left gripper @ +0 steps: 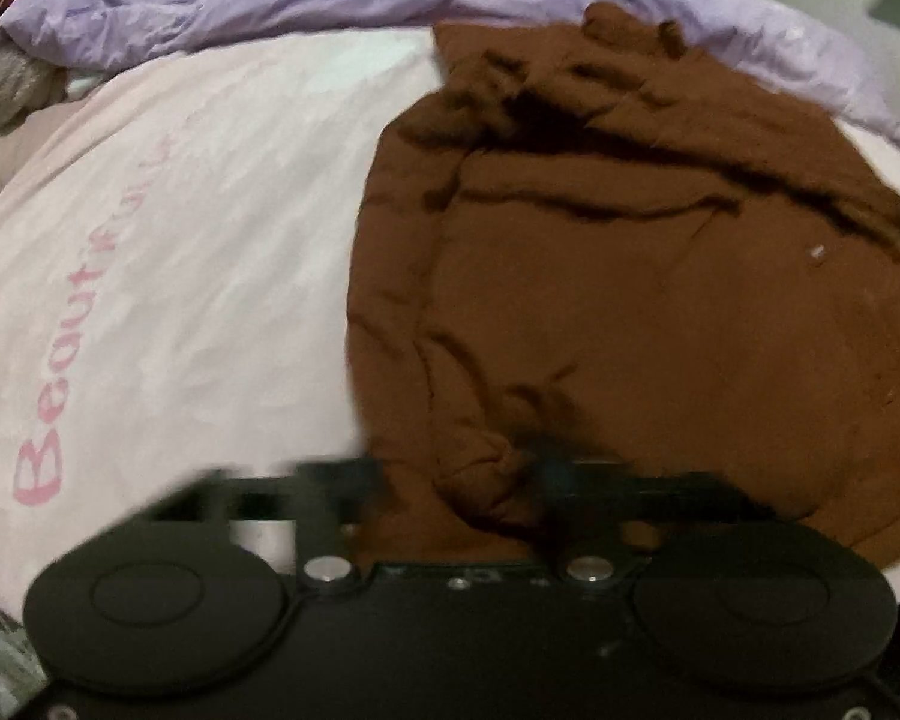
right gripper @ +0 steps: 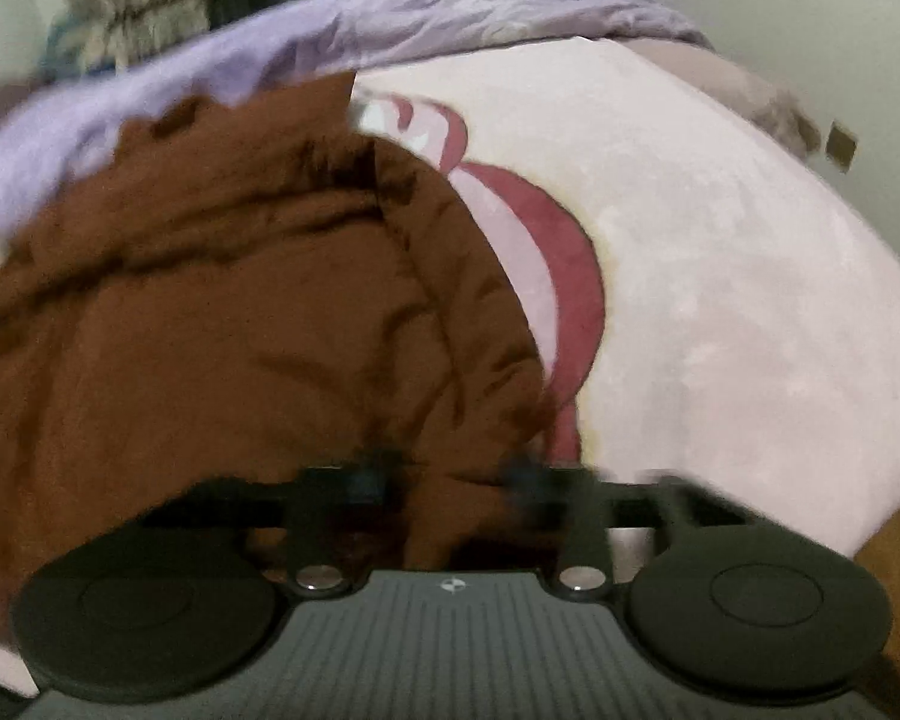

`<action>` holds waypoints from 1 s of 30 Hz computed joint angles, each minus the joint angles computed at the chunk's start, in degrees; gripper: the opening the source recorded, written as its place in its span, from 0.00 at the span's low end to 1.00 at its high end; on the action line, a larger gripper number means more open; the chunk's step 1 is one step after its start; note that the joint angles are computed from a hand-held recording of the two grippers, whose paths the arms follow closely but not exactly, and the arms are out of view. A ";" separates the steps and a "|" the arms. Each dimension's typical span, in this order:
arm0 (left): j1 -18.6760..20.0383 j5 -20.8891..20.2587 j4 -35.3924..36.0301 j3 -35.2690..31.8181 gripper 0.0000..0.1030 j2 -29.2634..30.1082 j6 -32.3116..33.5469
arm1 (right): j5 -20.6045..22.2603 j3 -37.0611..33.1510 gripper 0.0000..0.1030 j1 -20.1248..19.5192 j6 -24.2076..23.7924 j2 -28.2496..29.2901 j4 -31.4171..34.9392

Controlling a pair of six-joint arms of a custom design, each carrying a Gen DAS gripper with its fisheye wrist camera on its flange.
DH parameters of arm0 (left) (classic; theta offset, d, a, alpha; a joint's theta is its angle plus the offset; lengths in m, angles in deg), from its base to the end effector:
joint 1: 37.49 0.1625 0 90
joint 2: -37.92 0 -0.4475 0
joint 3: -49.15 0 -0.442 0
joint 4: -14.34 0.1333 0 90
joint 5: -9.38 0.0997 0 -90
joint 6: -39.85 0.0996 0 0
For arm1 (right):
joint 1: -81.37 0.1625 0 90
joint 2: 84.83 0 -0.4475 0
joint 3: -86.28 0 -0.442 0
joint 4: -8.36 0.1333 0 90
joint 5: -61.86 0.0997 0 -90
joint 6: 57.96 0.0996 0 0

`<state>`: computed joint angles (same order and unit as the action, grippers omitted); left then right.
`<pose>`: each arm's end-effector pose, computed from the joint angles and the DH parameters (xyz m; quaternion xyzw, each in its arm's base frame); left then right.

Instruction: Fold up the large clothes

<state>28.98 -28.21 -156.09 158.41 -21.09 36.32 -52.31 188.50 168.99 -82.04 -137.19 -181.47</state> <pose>-0.0568 -0.6621 0.2039 0.0372 0.8731 -0.3268 0.3599 0.0637 -0.6952 0.1969 0.0800 -0.8871 0.3586 0.2793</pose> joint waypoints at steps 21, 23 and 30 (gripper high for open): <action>1.33 4.39 2.35 0.61 0.76 -1.61 -7.28 | -3.46 5.11 0.85 0.39 2.08 -0.89 -5.96; 1.85 3.19 0.89 0.73 0.79 -1.77 -7.78 | -3.44 5.36 0.79 0.40 0.16 -0.47 -7.21; -0.45 2.13 -10.30 2.96 0.17 -1.27 -3.33 | 0.13 6.66 0.15 1.45 1.57 -1.47 -9.27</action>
<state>28.53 -26.09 -166.39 161.38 -22.36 32.99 -52.18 195.17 170.44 -80.47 -138.66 -190.75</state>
